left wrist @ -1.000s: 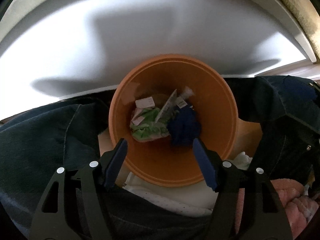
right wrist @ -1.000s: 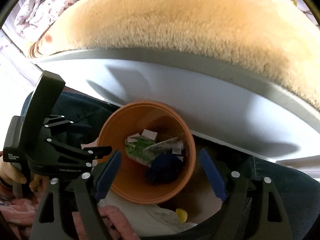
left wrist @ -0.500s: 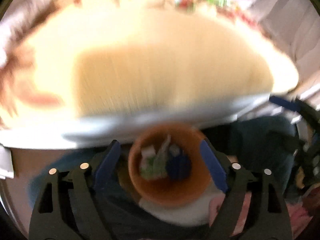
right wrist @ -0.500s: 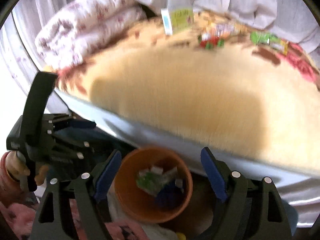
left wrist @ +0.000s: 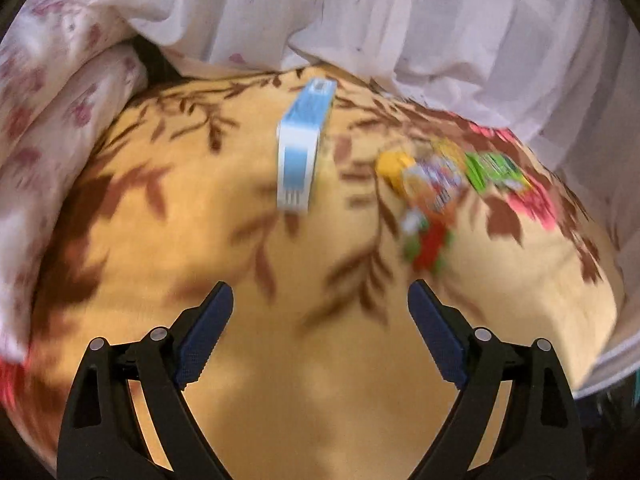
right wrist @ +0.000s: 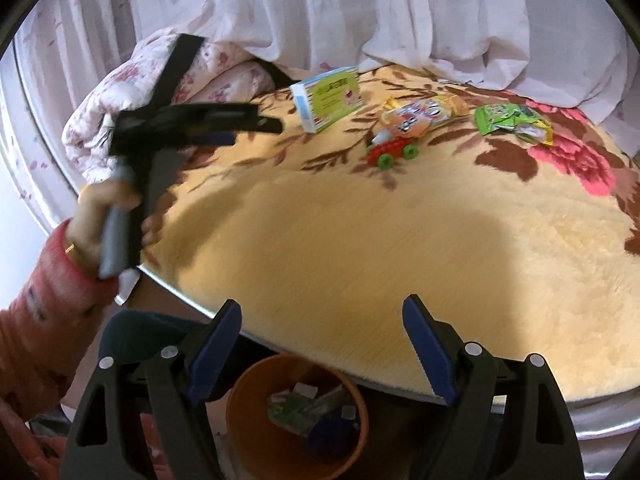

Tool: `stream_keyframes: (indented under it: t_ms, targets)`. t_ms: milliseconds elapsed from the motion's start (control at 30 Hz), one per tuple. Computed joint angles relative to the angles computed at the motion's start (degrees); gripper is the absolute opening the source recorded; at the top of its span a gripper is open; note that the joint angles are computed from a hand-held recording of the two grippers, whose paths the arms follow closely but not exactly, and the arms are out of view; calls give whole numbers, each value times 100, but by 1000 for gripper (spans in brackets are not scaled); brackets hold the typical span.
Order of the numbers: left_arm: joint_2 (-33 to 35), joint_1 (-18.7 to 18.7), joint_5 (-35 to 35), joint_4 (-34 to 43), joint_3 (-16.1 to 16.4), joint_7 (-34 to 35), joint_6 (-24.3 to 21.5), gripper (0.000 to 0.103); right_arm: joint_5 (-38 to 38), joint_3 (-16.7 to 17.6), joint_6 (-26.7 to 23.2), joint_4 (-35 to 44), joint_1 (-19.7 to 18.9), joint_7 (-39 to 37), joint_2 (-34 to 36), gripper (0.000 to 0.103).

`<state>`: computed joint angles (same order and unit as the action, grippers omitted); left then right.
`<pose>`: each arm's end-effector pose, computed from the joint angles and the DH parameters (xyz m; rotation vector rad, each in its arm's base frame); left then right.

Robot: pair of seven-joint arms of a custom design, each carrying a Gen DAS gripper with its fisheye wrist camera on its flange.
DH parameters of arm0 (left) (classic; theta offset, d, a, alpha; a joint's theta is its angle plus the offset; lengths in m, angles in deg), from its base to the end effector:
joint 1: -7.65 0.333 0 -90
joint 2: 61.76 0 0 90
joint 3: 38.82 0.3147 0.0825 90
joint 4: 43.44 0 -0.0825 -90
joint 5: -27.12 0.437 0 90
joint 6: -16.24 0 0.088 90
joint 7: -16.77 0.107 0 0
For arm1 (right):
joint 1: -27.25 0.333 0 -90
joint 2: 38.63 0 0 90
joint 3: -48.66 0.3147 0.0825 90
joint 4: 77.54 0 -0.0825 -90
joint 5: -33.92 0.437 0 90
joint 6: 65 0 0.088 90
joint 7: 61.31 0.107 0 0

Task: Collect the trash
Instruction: 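Grasp the blue medicine box with the left tool, then grasp the orange juice pouch with the right tool while the left tool holds the blue box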

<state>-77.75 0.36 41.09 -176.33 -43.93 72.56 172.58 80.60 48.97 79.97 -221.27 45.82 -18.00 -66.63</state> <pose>0.5399 -0.1304 0.5055 -2.0059 1.6628 -0.7618 0.4587 0.1488 0.4808 -2.0820 1.1217 -0.1112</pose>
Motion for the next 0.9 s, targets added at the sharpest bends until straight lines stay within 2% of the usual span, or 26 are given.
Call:
stream_keyframes:
  t_ms: [100,167,267,367,400,467,500,533,700,900]
  targets:
    - [761,201,241,703,-39,-123,55,87,-3,-19,54,136,-37,36,160,81]
    - [1245,360,600,1197,-106,-337,-109,87,-16,-22,70,238,-69,74,287,81]
    - [1710,487,1138,1648,-134,-706,-160,87,-58,-13,78,380,-122,129,491,81]
    - [1962,549,1446,1847,-107,-959,45,87,-103,1,64,498,-167,196,671,81]
    - [2026,540,1727,1925,-83,-1194,9,84,-105,5,60,527,-176,211,713,81]
    - [2106,567,1782,2009,-97,-1178,40,65,-97,14,50,585,-185,233,787,81]
    - [2125,592,1689,2010,-116,-1067,114,47,-82,18,52,608,-181,227,816,81]
    - [2117,617,1565,1973,-139,-945,225,39,-75,28,65,626,-178,223,839,81]
    - [1839,638,1556,1636,-134,-1044,552,29,-49,62,100,686,-161,247,900,81]
    - [728,624,1385,530,-142,-1116,969,28,48,54,178,988,-174,312,1155,81]
